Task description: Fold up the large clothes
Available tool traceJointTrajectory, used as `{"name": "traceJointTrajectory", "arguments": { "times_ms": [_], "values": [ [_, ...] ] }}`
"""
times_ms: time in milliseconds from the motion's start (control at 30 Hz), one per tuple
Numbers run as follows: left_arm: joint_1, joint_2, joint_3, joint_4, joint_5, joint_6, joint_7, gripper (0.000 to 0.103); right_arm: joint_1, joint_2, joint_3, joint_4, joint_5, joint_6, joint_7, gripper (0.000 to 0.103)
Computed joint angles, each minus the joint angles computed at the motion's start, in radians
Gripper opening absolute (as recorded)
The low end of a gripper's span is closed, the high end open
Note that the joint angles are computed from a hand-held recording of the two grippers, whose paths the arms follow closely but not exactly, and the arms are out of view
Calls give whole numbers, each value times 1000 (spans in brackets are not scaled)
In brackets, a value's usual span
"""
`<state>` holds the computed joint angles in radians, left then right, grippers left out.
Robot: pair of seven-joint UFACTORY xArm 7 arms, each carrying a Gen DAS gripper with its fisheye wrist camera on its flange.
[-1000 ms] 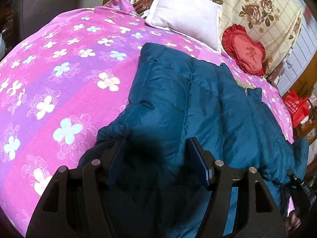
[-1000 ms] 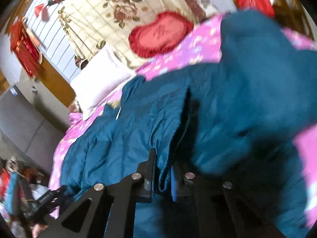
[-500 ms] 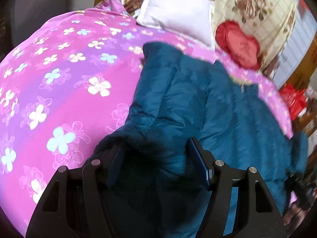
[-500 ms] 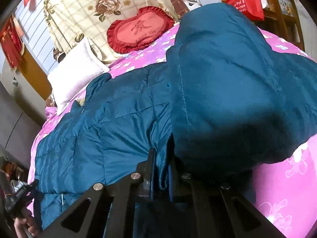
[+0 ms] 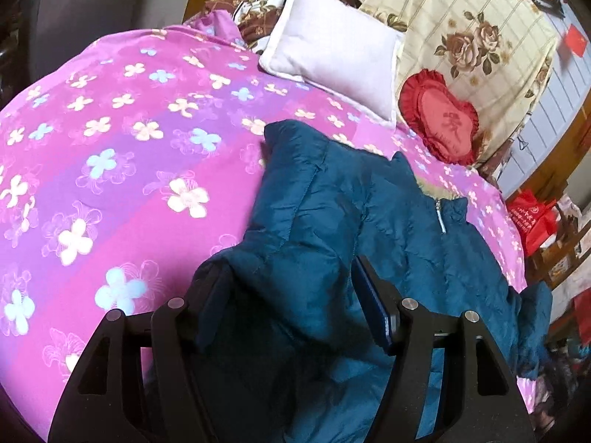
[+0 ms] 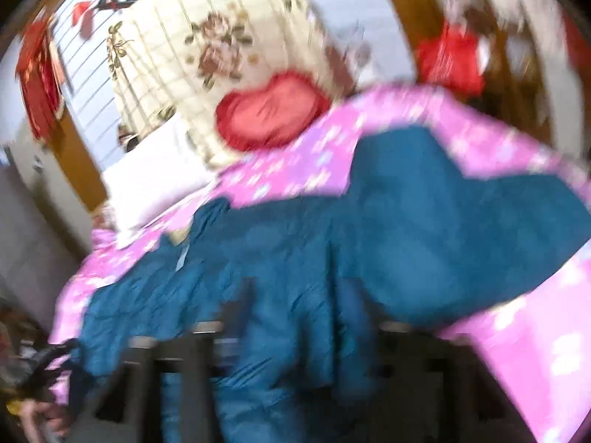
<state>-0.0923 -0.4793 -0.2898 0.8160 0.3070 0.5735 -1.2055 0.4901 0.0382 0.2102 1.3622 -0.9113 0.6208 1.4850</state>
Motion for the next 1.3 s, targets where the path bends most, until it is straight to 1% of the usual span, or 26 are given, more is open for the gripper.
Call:
{"name": "traceJointTrajectory", "arguments": {
  "times_ms": [33, 67, 100, 133, 167, 233, 300, 333, 367, 400, 467, 533, 633, 700, 767, 833, 867, 900, 967, 1000, 1033, 1067, 1133, 1167, 1200, 1300],
  "values": [
    [-4, 6, 1, 5, -5, 10, 4, 65, 59, 16, -27, 37, -70, 84, 24, 68],
    [-12, 21, -1, 21, -8, 45, 21, 65, 76, 34, -22, 68, -109, 126, 14, 68],
    [-17, 28, -4, 31, -6, 68, 27, 65, 52, 66, 22, 110, -108, 127, -31, 68],
    [-23, 33, -8, 37, -3, 86, 30, 65, 38, 85, 36, 126, -75, 85, -78, 68],
    [-28, 39, -13, 45, 2, 109, 32, 65, 51, 122, 17, 153, 1, 5, -155, 68],
    [-35, 44, -23, 50, 18, 150, 21, 65, 41, 201, 34, 207, 169, -79, -315, 68],
    [-43, 39, -32, 50, 28, 185, -7, 65, 24, 289, 70, 277, 325, -73, -491, 68],
    [-49, 32, -35, 46, 33, 193, -20, 65, 24, 322, 76, 305, 371, -37, -544, 68],
    [-47, 20, -46, 44, 47, 207, -47, 65, 28, 342, 66, 317, 397, 3, -562, 68],
    [-46, 2, -54, 35, 57, 212, -75, 65, 21, 344, 61, 306, 429, 7, -582, 68],
    [-50, -41, -58, 2, 62, 183, -125, 65, -7, 310, 50, 238, 502, -34, -607, 68],
    [-42, -61, -78, -7, 74, 181, -168, 65, -14, 282, 39, 201, 554, -49, -641, 68],
    [-18, -79, -118, 5, 119, 207, -223, 65, 33, 275, -7, 198, 532, -30, -649, 68],
    [-7, -93, -131, 7, 148, 204, -251, 65, 79, 286, -41, 217, 500, -6, -645, 73],
    [18, -97, -154, 23, 198, 211, -273, 65, 103, 288, -65, 213, 490, -10, -648, 75],
    [42, -72, -162, 48, 263, 194, -258, 65, 121, 286, -80, 213, 477, -3, -646, 77],
    [65, -43, -173, 69, 321, 184, -239, 65, 128, 286, -85, 215, 470, 5, -645, 77],
    [69, 2, -174, 95, 362, 187, -191, 65, 133, 285, -88, 216, 465, 9, -643, 78],
    [27, 72, -121, 109, 351, 168, -91, 65, 139, 286, -92, 219, 456, 17, -642, 79],
    [-5, 109, -81, 111, 303, 164, -33, 65, 139, 287, -93, 219, 456, 16, -643, 80],
    [-32, 142, -50, 118, 252, 185, 15, 66, 137, 287, -91, 219, 460, 14, -648, 81],
    [-51, 155, -21, 110, 214, 176, 39, 67, 134, 288, -89, 218, 468, 10, -657, 84],
    [-74, 160, 31, 87, 140, 140, 67, 78, 131, 287, -84, 216, 480, 5, -675, 90],
    [-80, 157, 51, 77, 107, 126, 81, 80, 132, 290, -83, 221, 483, 8, -684, 93],
    [-79, 150, 59, 64, 97, 106, 82, 82, 134, 293, -83, 225, 483, 10, -688, 94],
    [-71, 154, 45, 75, 107, 116, 88, 83, 136, 287, -88, 211, 482, -11, -681, 94]
  ]
}}
